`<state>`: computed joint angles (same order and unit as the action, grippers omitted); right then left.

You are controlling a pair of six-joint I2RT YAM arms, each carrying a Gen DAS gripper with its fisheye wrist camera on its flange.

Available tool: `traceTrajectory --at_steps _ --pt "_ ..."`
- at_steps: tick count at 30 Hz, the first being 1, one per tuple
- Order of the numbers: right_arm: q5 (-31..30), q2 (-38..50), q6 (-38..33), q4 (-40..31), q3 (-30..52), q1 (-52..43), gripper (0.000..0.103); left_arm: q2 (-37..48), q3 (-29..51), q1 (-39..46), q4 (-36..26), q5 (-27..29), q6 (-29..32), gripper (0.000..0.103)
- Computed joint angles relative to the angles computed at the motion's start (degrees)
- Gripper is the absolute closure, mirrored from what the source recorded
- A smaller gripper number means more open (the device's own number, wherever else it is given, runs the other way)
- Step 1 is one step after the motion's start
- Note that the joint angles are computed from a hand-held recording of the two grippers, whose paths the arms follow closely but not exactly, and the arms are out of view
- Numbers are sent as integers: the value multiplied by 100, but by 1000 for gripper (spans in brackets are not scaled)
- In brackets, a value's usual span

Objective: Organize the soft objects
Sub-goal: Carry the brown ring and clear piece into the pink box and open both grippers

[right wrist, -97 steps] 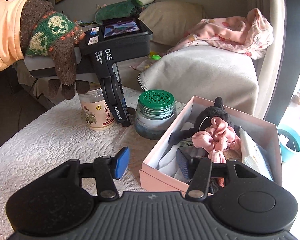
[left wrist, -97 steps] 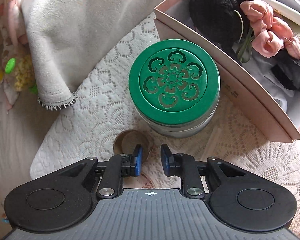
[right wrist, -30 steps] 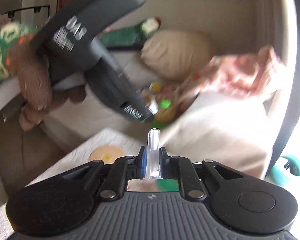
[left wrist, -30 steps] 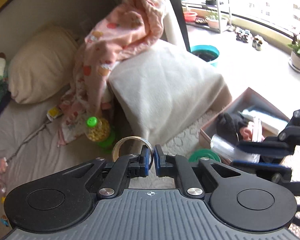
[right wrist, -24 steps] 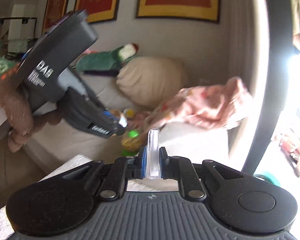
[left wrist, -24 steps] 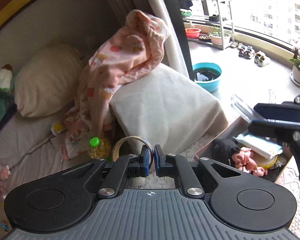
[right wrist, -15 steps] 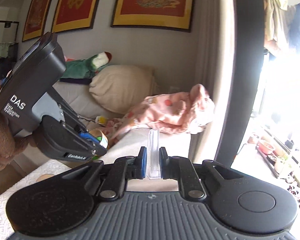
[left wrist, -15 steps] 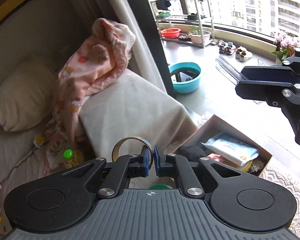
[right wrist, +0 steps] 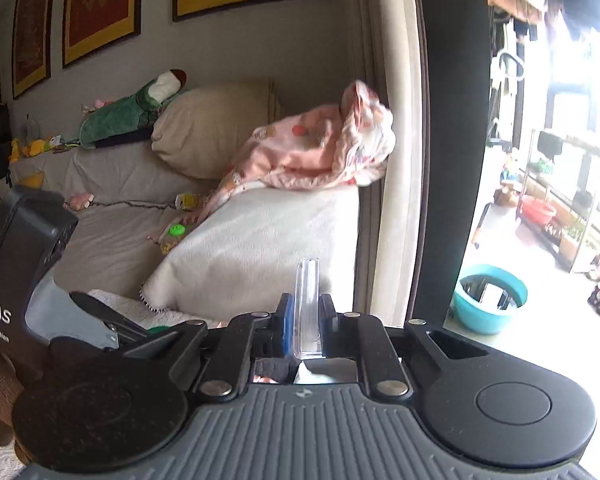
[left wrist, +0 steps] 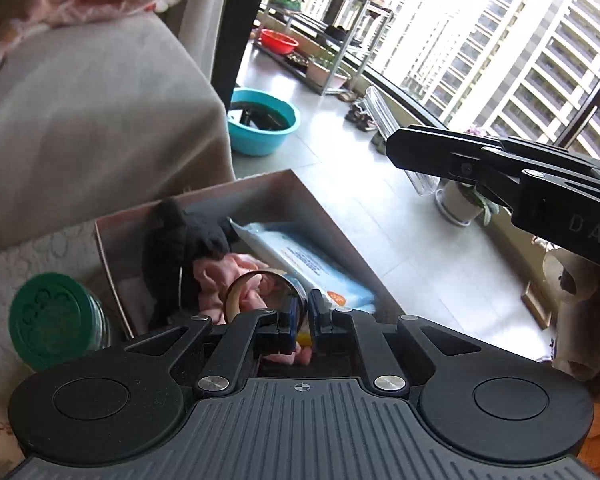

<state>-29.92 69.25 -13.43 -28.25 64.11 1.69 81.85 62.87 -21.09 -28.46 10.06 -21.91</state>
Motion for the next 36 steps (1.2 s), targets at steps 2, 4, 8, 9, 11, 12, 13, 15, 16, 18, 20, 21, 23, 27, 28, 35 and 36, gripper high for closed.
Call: traceTrajectory --at_steps 2,4,8,9,11,12,13,15,16,18,20,21,23,27,28,35,36 --pt "-26 233 56 -98 12 35 91 -148 -361 98 310 136 -70 94" --pt "-28 408 113 -114 -52 121 90 -263 -560 163 421 122 -23 94" --pt "-139 564 240 -205 -204 347 90 -368 -737 392 239 528 -78 92" --pt "-205 601 286 -242 -219 405 90 -442 -846 420 266 570 -102 90" --pt "-343 641 338 -320 -256 476 90 -577 -1007 364 351 349 -21 89" --pt "-405 672 369 -358 -267 524 90 -708 -1142 296 412 149 34 88" --pt "-476 712 384 -416 -271 576 90 -879 -1272 190 441 -55 39 88" --pt "-547 791 416 -505 -279 694 90 -1166 -1541 102 515 -204 73 88" --pt "-542 829 447 -523 -286 760 90 -1313 -1650 73 513 -242 83 88" --pt "-486 886 501 -500 -340 888 90 -1583 -1858 -10 565 -339 81 88" --pt "-421 964 538 -454 -385 1005 90 -1807 -2005 -103 563 -529 61 88" --pt "-385 1027 565 -437 -403 1068 90 -1916 -2069 -154 563 -628 29 88" --pt "-372 1220 649 -481 -366 1160 90 -2177 -2221 -255 565 -792 -59 88" --pt "-476 1674 862 -588 -342 1246 90 -2743 -2529 -667 392 -1255 -193 88" --pt "-426 1704 905 -550 -379 1281 90 -2885 -2610 -801 332 -1423 -233 88" --pt "-87 542 974 18 -1358 1274 76 -4165 -3130 -1955 -1027 -2859 -1079 88" --pt "-64 153 935 49 -1558 1238 71 -4348 -3153 -2136 -1414 -3061 -1304 88"
